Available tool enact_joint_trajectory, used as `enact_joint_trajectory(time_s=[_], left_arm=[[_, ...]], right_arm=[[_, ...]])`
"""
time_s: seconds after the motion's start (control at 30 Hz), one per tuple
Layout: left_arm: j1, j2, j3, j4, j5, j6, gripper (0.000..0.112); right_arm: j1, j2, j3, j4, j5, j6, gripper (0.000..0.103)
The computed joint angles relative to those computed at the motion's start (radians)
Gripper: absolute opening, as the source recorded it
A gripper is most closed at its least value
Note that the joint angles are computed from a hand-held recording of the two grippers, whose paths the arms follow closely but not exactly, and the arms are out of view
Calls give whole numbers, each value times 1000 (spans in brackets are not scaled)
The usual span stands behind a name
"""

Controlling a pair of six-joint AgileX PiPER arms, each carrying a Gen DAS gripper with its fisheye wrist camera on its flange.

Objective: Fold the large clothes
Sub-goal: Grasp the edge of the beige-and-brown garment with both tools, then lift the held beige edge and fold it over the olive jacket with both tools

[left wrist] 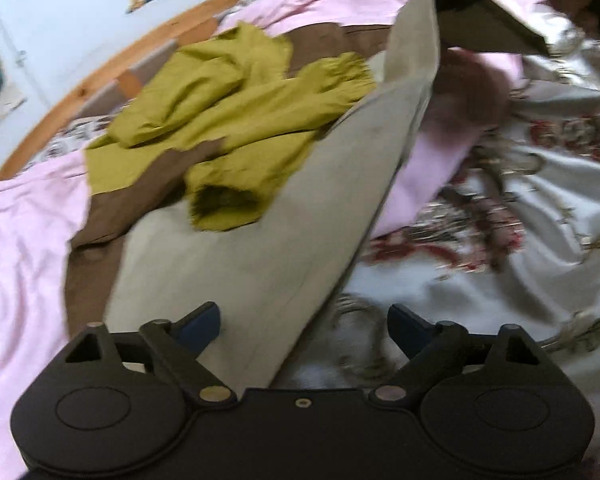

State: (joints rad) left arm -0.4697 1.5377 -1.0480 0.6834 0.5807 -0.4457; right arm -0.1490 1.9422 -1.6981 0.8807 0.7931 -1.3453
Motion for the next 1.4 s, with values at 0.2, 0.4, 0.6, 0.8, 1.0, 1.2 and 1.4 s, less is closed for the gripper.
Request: enact_joint_trajectory(time_s=[0.2, 0.4, 0.6, 0.8, 1.0, 1.2, 1.4], left_arm=[[84, -63, 9, 24, 74, -41, 60], [171, -138, 37, -22, 76, 7, 30], [166, -171, 103, 43, 26, -87, 1], [137, -291, 177, 160, 6, -323, 0], [228, -457, 134, -157, 57, -81, 0], [185, -591, -12, -220, 245, -43, 0], [231, -463, -307, -296, 309, 109, 0]], right_arm=[[0, 98, -218, -83, 103, 178, 10], [20, 3, -23, -107, -42, 0, 24], [5, -113, 309, -7, -284, -396, 5], [-30, -249, 505, 262, -336, -633, 2], [-158, -412, 567, 304, -140, -669, 2], [-283, -607, 570, 244, 77, -576, 2], [-289, -592, 405, 279, 127, -487, 2]])
